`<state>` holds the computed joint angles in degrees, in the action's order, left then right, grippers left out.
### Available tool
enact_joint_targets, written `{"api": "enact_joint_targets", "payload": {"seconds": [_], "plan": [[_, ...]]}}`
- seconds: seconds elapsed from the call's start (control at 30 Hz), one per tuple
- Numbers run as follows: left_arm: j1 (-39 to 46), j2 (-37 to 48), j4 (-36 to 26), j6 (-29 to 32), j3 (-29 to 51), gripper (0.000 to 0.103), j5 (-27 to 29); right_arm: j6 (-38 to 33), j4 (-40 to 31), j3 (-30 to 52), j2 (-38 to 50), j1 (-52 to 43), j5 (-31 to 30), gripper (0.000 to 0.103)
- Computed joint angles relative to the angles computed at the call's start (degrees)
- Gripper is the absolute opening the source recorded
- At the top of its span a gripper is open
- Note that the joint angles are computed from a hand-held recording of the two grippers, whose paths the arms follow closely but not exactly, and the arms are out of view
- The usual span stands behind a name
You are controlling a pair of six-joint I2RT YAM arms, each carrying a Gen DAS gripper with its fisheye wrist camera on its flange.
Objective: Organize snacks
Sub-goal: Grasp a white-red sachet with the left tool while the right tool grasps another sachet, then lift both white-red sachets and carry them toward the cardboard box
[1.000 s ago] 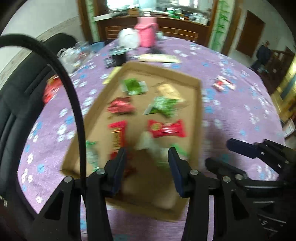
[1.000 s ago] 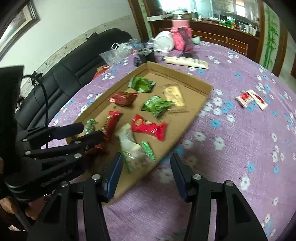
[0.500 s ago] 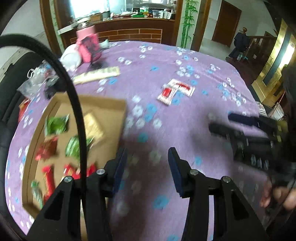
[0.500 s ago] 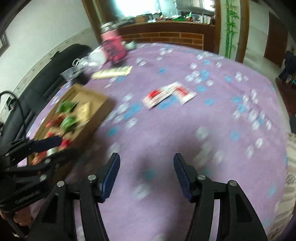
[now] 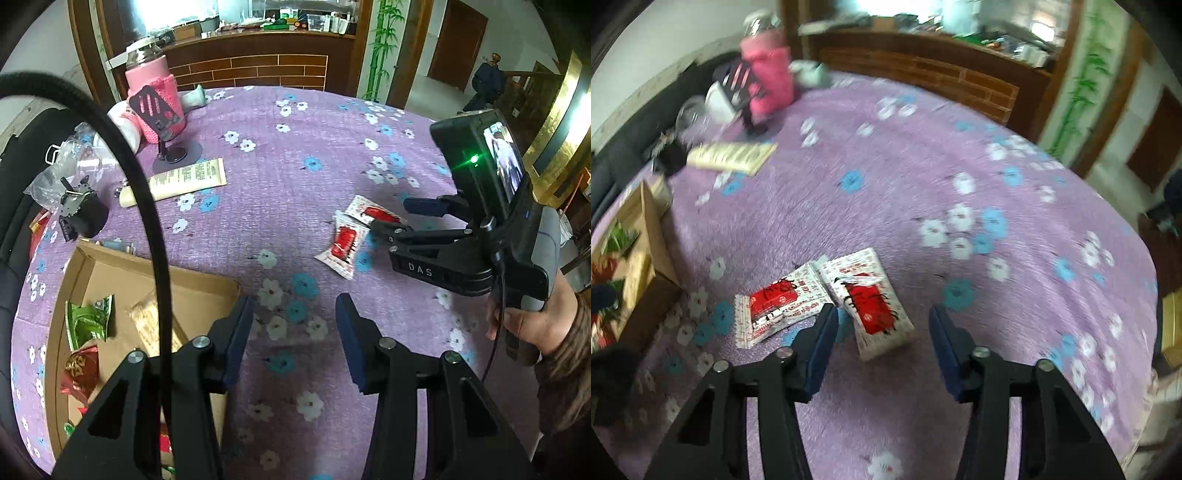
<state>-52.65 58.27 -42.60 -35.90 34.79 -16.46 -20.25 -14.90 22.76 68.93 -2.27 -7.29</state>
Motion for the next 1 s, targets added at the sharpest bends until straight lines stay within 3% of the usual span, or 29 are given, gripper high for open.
{"api": "enact_joint_targets", "payload": {"seconds": [0.13,0.2,0.37,0.57,0.7,0.77,0.83,0.87,0.9,1.0], "plan": [[2.9,3.4,2.2,2.7,1.0,0.048,0.3,-1.6,0.9,2.4,5.8,1.5,-0.1,0.043],[3.7,5.3,3.3,3.4,2.1,0.048,0.2,-1.1,0.5,3.1,6.6,1.0,-1.3,0.031],[3.7,11.7,6.3,4.8,6.0,0.048,1.2,-0.4,-1.7,1.7,4.1,-2.3,-2.8,0.028],[2.3,23.8,10.6,8.8,11.5,0.048,-1.3,-10.8,-10.7,-2.8,-6.0,-16.1,-8.2,0.028],[1.7,31.8,10.4,10.4,15.0,0.048,-4.0,-19.3,-16.6,-3.3,-9.0,-26.3,-11.6,0.029],[2.9,34.4,11.0,10.8,15.6,0.048,-2.6,-21.4,-17.3,-3.5,-9.5,-28.6,-12.1,0.029],[4.6,37.2,11.8,11.4,16.0,0.042,0.5,-22.3,-17.5,-3.8,-9.9,-30.0,-12.7,0.029],[4.6,37.8,11.6,11.5,16.1,0.032,0.7,-22.3,-17.4,-4.1,-10.2,-30.1,-12.8,0.029],[4.0,37.5,12.8,11.4,15.0,0.029,0.0,-22.0,-17.0,-4.4,-10.4,-29.9,-12.9,0.029],[2.3,37.6,13.2,11.8,14.6,0.027,-2.2,-22.3,-17.5,-5.1,-12.0,-31.0,-13.3,0.029]]}}
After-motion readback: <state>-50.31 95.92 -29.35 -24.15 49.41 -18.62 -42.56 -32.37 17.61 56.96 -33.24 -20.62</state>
